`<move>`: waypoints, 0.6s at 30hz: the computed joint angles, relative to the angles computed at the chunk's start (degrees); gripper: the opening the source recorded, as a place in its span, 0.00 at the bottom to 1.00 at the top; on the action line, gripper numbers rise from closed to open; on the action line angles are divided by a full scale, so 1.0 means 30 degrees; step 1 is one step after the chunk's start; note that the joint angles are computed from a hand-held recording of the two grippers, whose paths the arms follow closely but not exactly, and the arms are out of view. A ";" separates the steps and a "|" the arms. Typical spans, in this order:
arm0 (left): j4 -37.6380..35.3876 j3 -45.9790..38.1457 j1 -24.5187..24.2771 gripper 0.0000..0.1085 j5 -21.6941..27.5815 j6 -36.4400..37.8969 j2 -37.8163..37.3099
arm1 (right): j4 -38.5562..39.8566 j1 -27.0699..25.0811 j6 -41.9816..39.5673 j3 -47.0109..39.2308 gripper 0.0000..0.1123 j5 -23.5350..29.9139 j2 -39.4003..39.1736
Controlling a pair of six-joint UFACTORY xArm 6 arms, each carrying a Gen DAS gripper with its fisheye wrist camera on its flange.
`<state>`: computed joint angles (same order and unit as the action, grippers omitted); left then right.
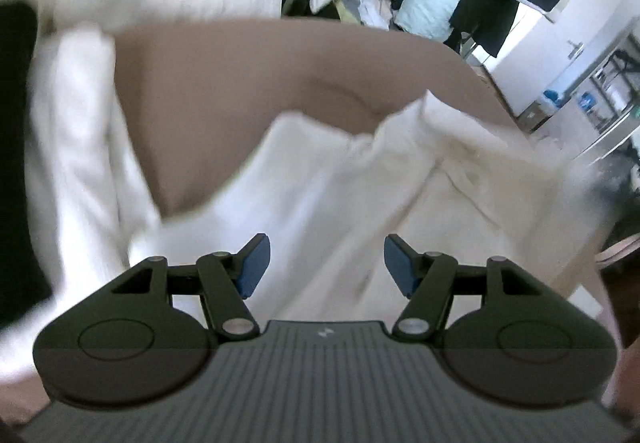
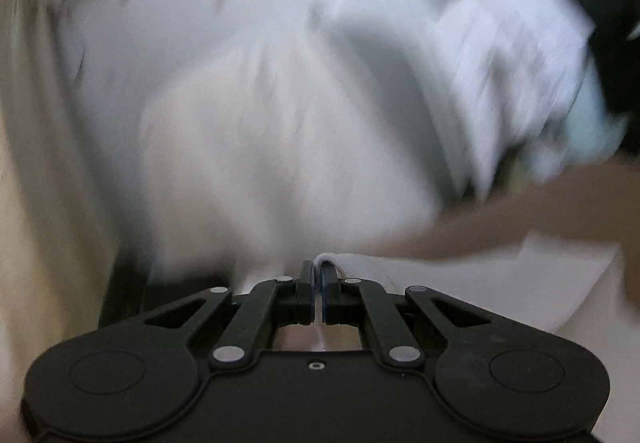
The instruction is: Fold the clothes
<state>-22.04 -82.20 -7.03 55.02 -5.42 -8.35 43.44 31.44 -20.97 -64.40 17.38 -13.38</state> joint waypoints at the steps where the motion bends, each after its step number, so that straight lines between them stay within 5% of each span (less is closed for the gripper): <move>1: -0.0398 0.0719 0.0011 0.58 -0.0122 0.0006 -0.0402 | -0.1654 -0.0021 0.1108 0.0094 0.08 0.1386 0.0045; 4: -0.1954 0.1300 -0.0229 0.58 -0.0637 0.0743 -0.0563 | -0.4899 0.0179 0.3214 0.1061 0.10 0.2856 -0.0252; 8: -0.3507 0.1445 -0.0440 0.62 -0.1174 0.2338 -0.0654 | -0.7172 -0.0581 0.7334 0.3376 0.42 0.1399 -0.1810; 13: -0.4001 0.0142 -0.0237 0.62 0.2245 0.2585 0.0505 | -0.9565 -0.1976 1.1982 0.5671 0.42 0.0517 -0.3323; 18: -0.2093 -0.0187 -0.1085 0.62 0.2879 0.1773 0.1450 | -0.6270 -0.2065 1.1755 0.7267 0.42 0.0051 -0.3883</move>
<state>-28.31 -82.76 -10.29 63.65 -0.10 -4.00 24.63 25.25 14.29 -42.60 17.53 -25.03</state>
